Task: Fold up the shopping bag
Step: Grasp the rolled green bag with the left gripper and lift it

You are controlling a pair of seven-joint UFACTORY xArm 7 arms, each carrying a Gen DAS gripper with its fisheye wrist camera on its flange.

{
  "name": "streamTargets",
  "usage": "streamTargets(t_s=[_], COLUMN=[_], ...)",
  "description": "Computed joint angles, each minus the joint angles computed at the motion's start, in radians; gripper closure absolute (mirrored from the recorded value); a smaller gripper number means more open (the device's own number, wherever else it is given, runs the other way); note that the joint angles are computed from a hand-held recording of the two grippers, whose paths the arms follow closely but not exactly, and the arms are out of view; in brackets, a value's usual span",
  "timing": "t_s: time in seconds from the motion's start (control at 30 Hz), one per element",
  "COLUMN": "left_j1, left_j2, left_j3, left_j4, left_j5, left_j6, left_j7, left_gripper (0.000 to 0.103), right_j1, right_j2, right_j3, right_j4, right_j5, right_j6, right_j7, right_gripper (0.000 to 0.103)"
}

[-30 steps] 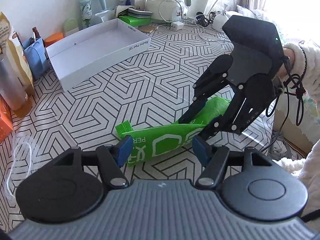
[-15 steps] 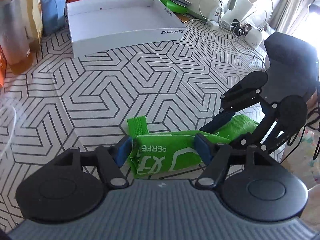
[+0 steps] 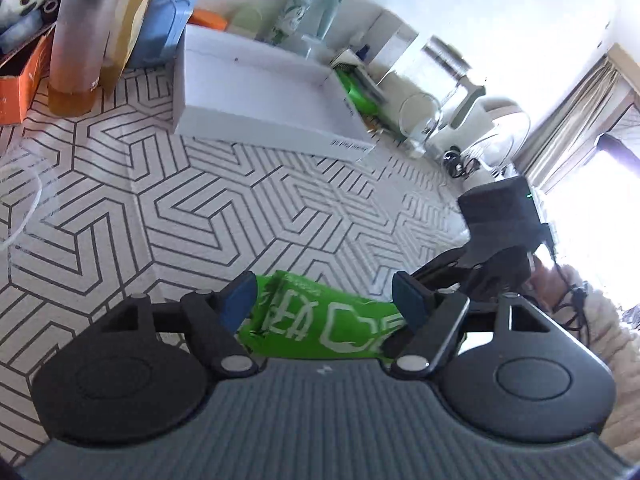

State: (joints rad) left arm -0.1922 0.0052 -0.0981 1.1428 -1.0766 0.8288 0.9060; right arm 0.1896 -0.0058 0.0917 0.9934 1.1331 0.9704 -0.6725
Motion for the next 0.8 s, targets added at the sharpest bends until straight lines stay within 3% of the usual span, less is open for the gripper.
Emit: streamTargets(t_s=[0.1, 0.2, 0.3, 0.43, 0.5, 0.6, 0.63, 0.77, 0.8], left_j1=[-0.005, 0.02, 0.034, 0.033, 0.014, -0.014, -0.025, -0.076, -0.089], left_j2=[-0.054, -0.038, -0.001, 0.035, 0.044, 0.044, 0.046, 0.051, 0.053], left_j3=[0.005, 0.049, 0.043, 0.017, -0.006, -0.032, -0.039, -0.068, -0.075], left_j4=[-0.081, -0.134, -0.161, -0.161, -0.143, -0.134, -0.13, -0.105, -0.102], left_j5=[-0.017, -0.174, -0.27, -0.381, -0.383, -0.387, -0.393, -0.305, -0.277], left_j6=[-0.038, 0.119, 0.145, 0.082, 0.01, -0.062, -0.084, -0.22, -0.27], left_j7=[-0.122, -0.153, -0.19, -0.163, -0.105, -0.057, -0.04, -0.043, -0.038], left_gripper=[0.029, 0.029, 0.028, 0.024, 0.021, 0.003, 0.001, 0.007, 0.026], right_j1=[0.006, 0.035, 0.073, 0.096, 0.093, 0.075, 0.07, 0.061, 0.063], right_j2=[-0.018, -0.077, -0.121, -0.132, -0.124, -0.105, -0.101, -0.108, -0.116], right_j3=[0.004, 0.018, 0.025, 0.003, -0.013, -0.03, -0.03, -0.018, -0.013], right_j4=[-0.024, -0.085, -0.133, -0.156, -0.159, -0.162, -0.164, -0.182, -0.192], right_j5=[0.018, 0.039, 0.055, 0.108, 0.15, 0.223, 0.238, 0.284, 0.298], right_j6=[-0.03, -0.13, -0.221, -0.235, -0.208, -0.158, -0.15, -0.16, -0.175], right_j7=[-0.023, -0.083, -0.127, -0.148, -0.16, -0.181, -0.192, -0.248, -0.274], right_gripper=[0.065, 0.065, 0.065, 0.064, 0.064, 0.065, 0.065, 0.065, 0.065])
